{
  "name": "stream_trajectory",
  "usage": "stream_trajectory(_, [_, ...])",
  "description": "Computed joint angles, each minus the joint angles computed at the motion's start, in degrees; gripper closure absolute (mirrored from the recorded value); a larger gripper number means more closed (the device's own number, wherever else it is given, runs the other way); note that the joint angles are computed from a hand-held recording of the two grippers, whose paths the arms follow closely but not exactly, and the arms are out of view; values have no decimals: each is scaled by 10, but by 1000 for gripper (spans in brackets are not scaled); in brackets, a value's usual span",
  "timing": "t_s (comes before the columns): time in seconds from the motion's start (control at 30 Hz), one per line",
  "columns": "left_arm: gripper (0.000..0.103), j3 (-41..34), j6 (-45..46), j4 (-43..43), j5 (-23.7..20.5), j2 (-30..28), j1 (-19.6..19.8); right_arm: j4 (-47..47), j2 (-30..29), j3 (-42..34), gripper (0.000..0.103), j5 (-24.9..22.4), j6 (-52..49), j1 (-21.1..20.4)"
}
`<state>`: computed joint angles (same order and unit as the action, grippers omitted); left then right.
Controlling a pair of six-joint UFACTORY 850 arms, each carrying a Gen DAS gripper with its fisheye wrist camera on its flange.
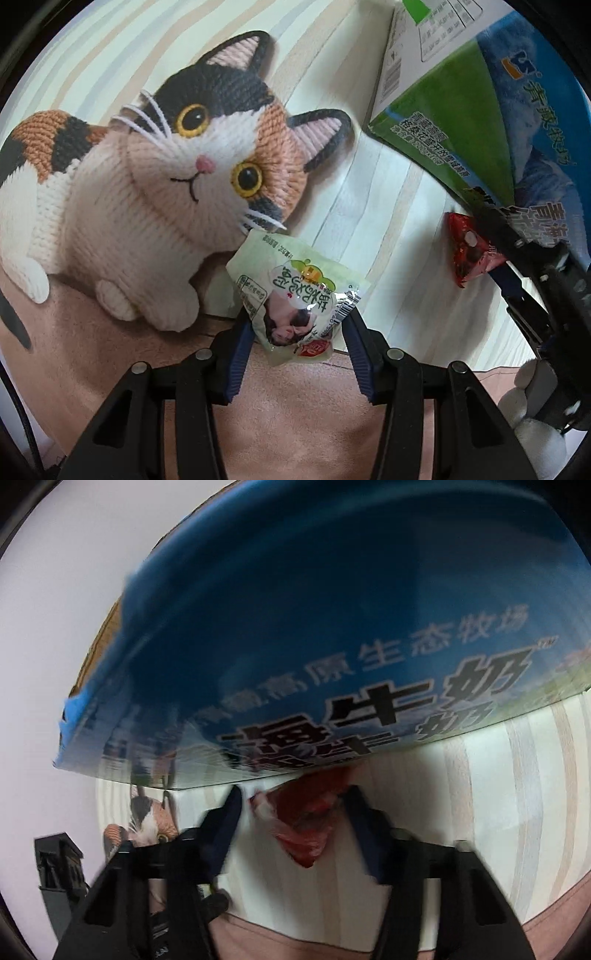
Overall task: Organize snacks
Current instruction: 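Grasp the white-green packet with left tool while right tool grasps red triangle packet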
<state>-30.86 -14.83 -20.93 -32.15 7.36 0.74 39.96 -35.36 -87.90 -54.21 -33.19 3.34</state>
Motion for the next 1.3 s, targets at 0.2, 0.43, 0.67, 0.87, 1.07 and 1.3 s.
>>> stream_trajectory(0.2, [59, -26, 47, 14, 11, -32, 9, -17, 24, 31, 62, -31, -45, -20])
stream_trajectory(0.43, [61, 44, 132, -102, -22, 17, 10, -110, 81, 101, 63, -80, -101, -65])
stream_trajectory(0.67, [29, 48, 131, -94, -22, 75, 53, -112, 85, 111, 63, -88, -62, -85])
stream_trajectory(0.87, [29, 3, 202, -180, -47, -16, 96, -119, 66, 92, 63, -87, -41, -86])
stream_trajectory(1.07, [37, -3, 151, -125, -14, -34, 57, -134, 65, 95, 62, -72, -12, -68])
stream_trajectory(1.3, [43, -6, 112, -68, 8, -31, 9, -143, 73, 108, 52, -63, 18, -37])
